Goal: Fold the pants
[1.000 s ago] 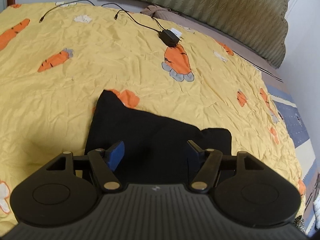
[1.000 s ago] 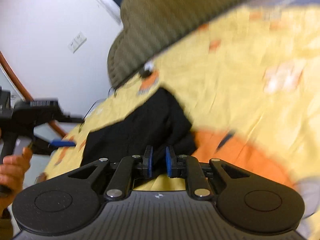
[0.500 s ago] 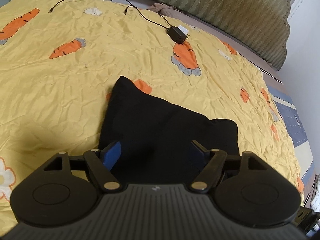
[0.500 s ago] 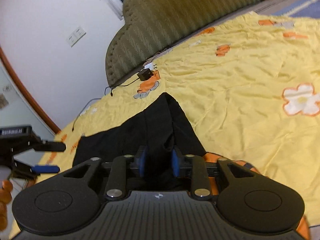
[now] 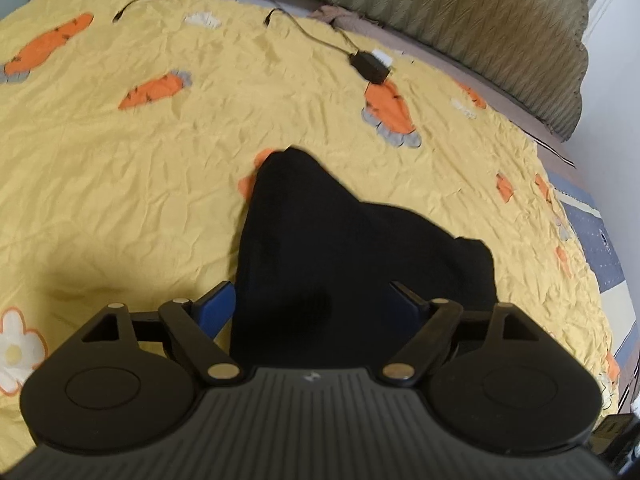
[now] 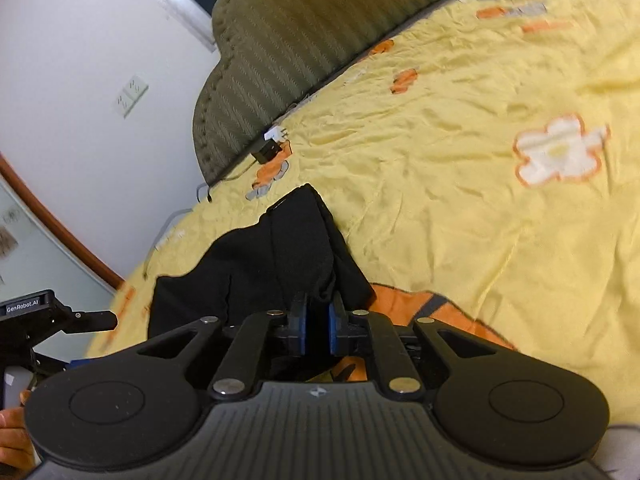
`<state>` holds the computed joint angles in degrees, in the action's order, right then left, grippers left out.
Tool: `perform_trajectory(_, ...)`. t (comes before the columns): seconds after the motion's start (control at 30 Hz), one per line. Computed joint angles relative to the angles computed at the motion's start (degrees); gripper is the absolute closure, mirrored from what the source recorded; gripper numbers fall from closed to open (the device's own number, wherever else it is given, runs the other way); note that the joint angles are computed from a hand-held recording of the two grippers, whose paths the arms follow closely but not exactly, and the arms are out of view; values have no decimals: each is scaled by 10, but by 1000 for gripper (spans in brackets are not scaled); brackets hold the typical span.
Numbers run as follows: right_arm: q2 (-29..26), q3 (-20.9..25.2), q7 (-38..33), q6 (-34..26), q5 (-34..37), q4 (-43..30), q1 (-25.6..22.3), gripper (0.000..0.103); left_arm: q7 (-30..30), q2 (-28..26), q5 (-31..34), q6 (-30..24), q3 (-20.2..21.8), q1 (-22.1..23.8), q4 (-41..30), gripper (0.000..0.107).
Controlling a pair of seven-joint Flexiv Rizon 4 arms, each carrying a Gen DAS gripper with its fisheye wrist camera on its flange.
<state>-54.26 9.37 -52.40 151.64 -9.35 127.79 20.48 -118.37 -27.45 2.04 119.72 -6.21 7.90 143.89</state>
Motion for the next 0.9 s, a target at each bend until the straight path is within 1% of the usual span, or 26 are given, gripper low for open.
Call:
perform_trajectory(0.03, 15, -11, -15, -7, 37, 6, 22, 85, 0, -2, 5, 5, 0, 5, 2, 26)
perform_trajectory(0.1, 40, -50, -74, -13, 162, 6, 98, 85, 6, -2, 6, 17, 10, 4, 6, 26)
perform_trajectory(0.13, 48, -61, -112, -15, 203, 0, 123, 83, 9, -3, 8, 22, 13, 5, 6, 26)
perform_trajectory(0.17, 56, -68, -139, -16, 207, -4, 132, 83, 12, -4, 10, 26, 15, 8, 5, 26)
perform_trajectory(0.2, 65, -68, -148, -24, 174, -5, 125, 83, 13, -4, 10, 24, 14, 11, 3, 26)
perform_trajectory(0.23, 71, -56, -146, -38, 123, -11, 102, 83, 10, -4, 14, 21, 9, 19, 1, 26)
perform_trajectory(0.27, 71, -33, -131, -54, 63, -22, 67, 83, 6, -6, 19, 21, 3, 29, 0, 26)
perform_trajectory(0.3, 63, -10, -100, -74, -7, -39, 28, 83, 4, -9, 24, 22, -1, 35, -2, 26)
perform_trajectory(0.33, 53, 0, -67, -102, -60, -61, 6, 83, 5, -10, 24, 20, -1, 34, -3, 26)
perform_trajectory(0.37, 46, 5, -53, -134, -78, -83, 0, 83, 7, -10, 22, 13, 1, 32, -3, 26)
perform_trajectory(0.43, 31, -8, -49, -195, -55, -130, 21, 85, 15, -17, 21, 4, 2, 31, -4, 26)
perform_trajectory(0.47, 21, -1, -43, -223, -51, -153, 17, 85, 21, -20, 18, -4, 6, 27, -5, 26)
perform_trajectory(0.5, 7, 10, -13, -243, -84, -170, -3, 85, 26, -23, 16, -9, 8, 27, -4, 26)
perform_trajectory(0.53, 2, 16, 5, -243, -101, -175, -14, 85, 28, -27, 21, -4, 5, 36, -1, 26)
perform_trajectory(0.57, 14, 17, 3, -249, -85, -169, -9, 84, 28, -31, 31, 6, 0, 49, 3, 26)
perform_trajectory(0.6, 28, 5, -8, -238, -59, -158, 12, 81, 27, -33, 38, 14, -2, 58, 8, 26)
perform_trajectory(0.63, 35, -3, -26, -211, -53, -149, 27, 81, 25, -33, 43, 21, -4, 66, 12, 26)
perform_trajectory(0.67, 38, 0, -43, -197, -72, -147, 29, 81, 22, -35, 52, 29, -9, 77, 16, 26)
perform_trajectory(0.73, 38, 19, -47, -212, -129, -163, 22, 81, 16, -37, 64, 39, -16, 86, 24, 26)
perform_trajectory(0.77, 27, 42, -36, -222, -181, -180, 2, 81, 17, -38, 65, 44, -13, 81, 28, 26)
perform_trajectory(0.8, 11, 66, -15, -243, -244, -204, -20, 81, 21, -39, 60, 47, -5, 66, 32, 26)
perform_trajectory(0.83, -5, 85, 10, -278, -299, -231, -35, 81, 27, -37, 45, 42, 6, 45, 34, 26)
perform_trajectory(0.9, -32, 104, 34, -342, -360, -281, -37, 81, 42, -39, 19, 32, 26, 10, 37, 26)
